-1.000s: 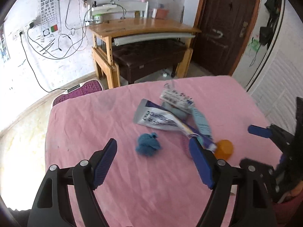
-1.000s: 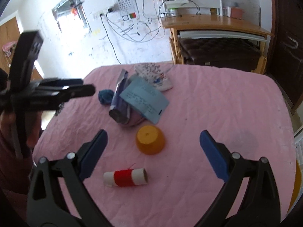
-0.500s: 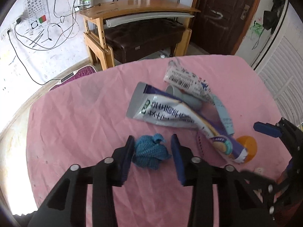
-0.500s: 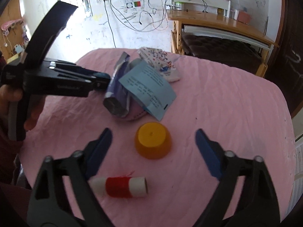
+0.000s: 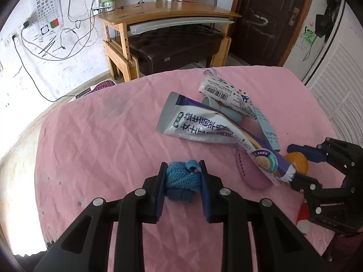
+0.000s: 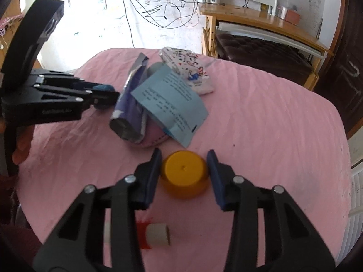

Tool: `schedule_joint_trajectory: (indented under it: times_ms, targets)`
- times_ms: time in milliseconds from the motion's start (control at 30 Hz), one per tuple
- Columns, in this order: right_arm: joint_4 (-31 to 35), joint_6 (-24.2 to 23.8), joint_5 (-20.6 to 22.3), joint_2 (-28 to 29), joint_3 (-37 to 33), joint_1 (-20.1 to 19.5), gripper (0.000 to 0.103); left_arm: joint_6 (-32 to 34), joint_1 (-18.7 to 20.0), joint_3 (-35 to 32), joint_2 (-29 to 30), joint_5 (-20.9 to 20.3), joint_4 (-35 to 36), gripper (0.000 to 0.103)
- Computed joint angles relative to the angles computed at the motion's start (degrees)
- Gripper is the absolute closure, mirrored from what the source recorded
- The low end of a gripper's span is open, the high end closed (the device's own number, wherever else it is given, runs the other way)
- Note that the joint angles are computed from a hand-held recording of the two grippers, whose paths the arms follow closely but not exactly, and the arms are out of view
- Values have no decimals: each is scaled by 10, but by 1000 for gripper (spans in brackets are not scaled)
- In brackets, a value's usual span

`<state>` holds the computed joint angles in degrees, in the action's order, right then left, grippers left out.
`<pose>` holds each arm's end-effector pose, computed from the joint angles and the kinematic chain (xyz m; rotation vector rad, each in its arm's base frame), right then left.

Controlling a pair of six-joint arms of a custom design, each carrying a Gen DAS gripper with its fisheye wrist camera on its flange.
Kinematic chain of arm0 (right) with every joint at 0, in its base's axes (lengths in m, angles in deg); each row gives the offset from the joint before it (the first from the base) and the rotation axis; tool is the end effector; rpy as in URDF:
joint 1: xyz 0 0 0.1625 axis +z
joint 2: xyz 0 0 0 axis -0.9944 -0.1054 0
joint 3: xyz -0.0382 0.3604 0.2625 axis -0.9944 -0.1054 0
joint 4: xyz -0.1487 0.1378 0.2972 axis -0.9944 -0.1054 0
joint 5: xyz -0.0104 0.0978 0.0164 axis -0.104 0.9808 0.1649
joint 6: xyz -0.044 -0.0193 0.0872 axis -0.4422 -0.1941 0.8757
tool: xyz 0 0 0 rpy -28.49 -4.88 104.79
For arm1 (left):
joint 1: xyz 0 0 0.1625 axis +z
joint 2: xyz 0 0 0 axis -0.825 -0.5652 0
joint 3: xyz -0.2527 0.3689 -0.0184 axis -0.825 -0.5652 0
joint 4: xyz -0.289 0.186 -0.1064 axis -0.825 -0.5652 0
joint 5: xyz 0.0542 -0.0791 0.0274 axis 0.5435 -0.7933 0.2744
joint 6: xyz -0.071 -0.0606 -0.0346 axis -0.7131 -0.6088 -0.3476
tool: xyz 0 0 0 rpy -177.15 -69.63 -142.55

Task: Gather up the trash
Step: 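Grasp the blue fibre sponge with the left tool while the right tool grasps the orange cup, then carry the sponge and cup over the yellow bin and open both tools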

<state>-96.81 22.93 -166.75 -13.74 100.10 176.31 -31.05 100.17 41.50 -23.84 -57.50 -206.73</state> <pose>0.1387 -0.7176 0.3133 1.3158 -2.4174 0.2720 -0.4042 -0.6982 0.0584 0.0378 2.3072 -0.7472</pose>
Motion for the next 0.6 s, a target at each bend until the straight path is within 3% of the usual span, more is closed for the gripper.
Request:
schedule_joint_trajectory:
  times_ms: [333,467,600]
  targets:
    - [22,25,47,-17,-26,-12,64,-20,-13,20,-20,19,-1,81]
    - [22,39,72,-28,-44,-25,64,7,-26,-19,-2,26,-9,81]
    - [27,53,91,-37,-79,-48,64,60,-36,-126,55,17,0,81]
